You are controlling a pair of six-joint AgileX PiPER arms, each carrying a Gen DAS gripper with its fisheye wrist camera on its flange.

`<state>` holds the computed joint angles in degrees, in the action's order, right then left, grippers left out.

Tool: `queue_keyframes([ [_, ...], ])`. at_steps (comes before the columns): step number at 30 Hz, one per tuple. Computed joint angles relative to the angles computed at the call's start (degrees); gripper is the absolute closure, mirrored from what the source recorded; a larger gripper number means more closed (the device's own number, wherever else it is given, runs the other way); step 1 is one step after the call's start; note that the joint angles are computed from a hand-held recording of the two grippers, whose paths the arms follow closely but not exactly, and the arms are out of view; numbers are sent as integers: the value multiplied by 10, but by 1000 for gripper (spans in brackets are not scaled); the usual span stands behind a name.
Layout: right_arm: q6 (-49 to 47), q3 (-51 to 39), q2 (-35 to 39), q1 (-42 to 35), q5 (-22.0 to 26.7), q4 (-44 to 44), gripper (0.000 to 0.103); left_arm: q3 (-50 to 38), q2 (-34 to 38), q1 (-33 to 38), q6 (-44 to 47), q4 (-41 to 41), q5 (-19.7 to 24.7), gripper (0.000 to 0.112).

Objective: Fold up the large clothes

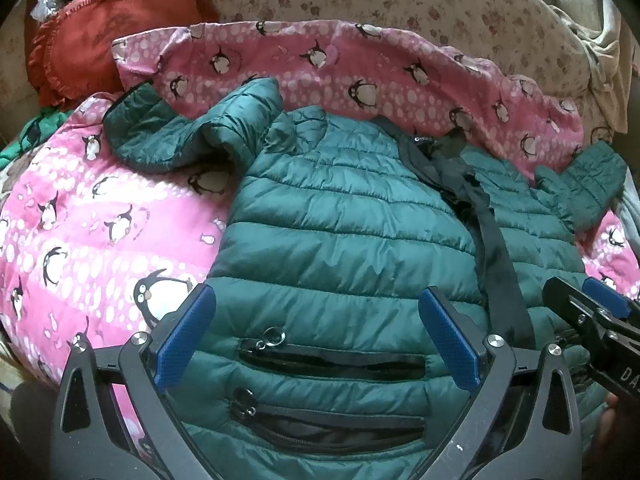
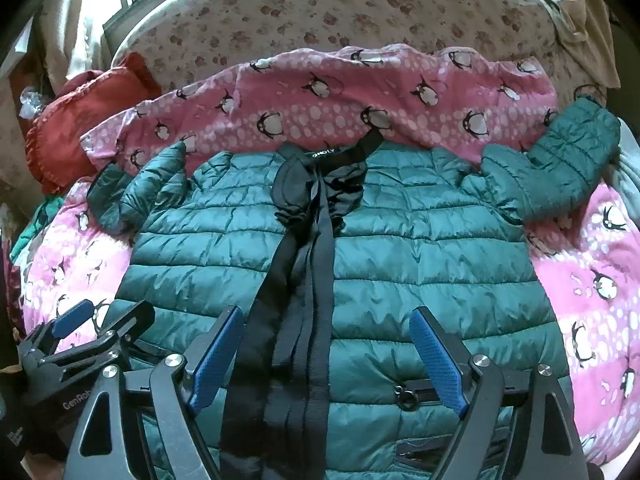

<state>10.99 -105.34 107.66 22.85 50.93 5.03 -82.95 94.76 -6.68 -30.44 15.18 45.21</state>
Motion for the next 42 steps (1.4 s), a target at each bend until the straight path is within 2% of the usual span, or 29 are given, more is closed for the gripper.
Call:
queue_keyframes([
  [4, -7, 7, -1, -3, -9, 2, 20, 2, -1, 2, -2, 1, 1, 10],
  [11, 1, -12, 14, -1, 12, -7, 20, -5, 6, 10, -1, 0, 7, 10],
  [24, 9, -20, 23, 3, 22, -15, 20, -7, 7, 10, -2, 2, 9, 10],
  [34, 0, 3, 17, 9, -7, -22, 19, 3, -1, 8, -9, 7, 3, 10],
  [42, 3, -6, 21, 10, 4, -23, 19, 3, -2, 10, -6, 1, 5, 10],
])
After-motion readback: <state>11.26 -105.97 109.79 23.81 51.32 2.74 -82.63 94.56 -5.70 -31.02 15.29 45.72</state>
